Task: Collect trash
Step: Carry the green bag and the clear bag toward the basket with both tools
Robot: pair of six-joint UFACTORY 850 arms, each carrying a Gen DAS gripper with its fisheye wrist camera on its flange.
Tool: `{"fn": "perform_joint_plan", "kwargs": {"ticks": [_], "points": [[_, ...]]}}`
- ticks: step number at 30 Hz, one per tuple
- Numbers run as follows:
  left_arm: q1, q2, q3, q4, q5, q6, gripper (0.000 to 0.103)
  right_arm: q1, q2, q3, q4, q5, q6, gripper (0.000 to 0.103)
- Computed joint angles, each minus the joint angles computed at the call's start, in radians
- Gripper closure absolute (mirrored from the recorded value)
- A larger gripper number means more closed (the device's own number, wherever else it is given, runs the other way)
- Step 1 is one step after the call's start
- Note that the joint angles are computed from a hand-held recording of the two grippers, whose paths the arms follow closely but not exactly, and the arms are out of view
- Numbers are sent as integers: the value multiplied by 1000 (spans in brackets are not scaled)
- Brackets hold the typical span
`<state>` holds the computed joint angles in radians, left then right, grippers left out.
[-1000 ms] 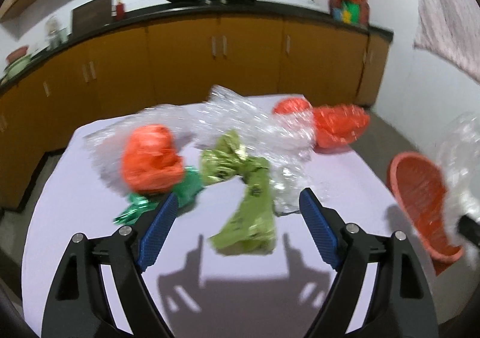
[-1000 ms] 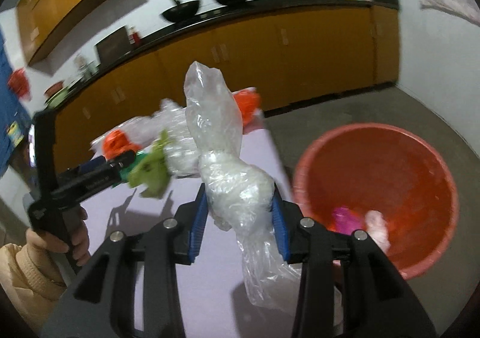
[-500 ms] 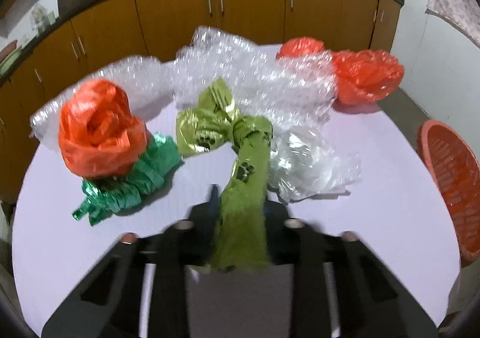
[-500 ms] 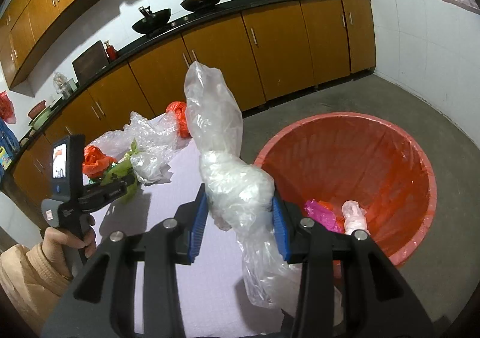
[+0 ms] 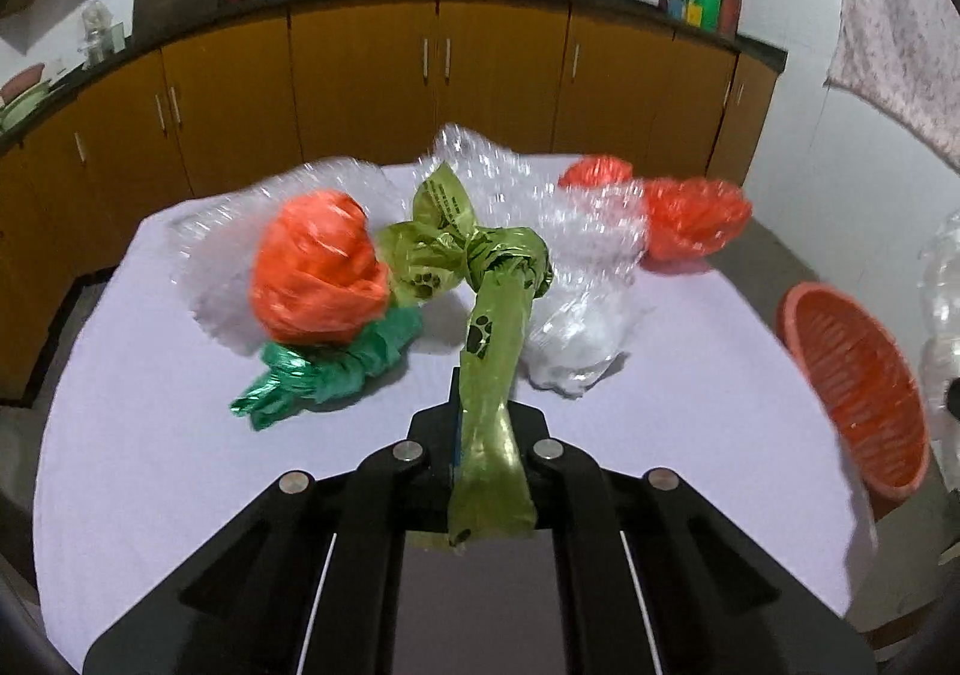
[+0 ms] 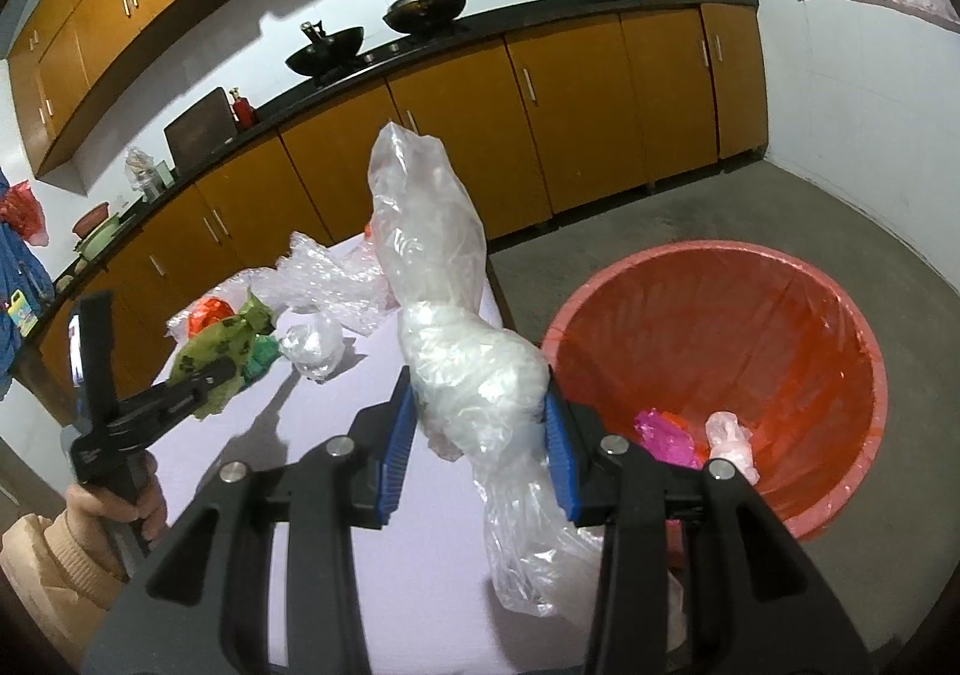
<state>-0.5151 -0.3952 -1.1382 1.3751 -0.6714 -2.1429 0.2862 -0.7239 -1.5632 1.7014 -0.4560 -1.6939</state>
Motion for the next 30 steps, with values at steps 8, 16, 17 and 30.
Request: {"fn": "perform_joint_plan", "kwargs": {"ticks": [8,16,17,30], "points": [[-32,53,7,86,-17,-61,97,-4,45,50,95,-13,-90,64],[-72,38,-52,142,4,-59,97,-30,76,84,204,-1,-170,64],[-79,32,-63,149,5,-56,97,-33,77,85,215,3,-181,64],[-115,-73,-210,218,86,6,97,-73,97,106,397,77,-342,64]]}}
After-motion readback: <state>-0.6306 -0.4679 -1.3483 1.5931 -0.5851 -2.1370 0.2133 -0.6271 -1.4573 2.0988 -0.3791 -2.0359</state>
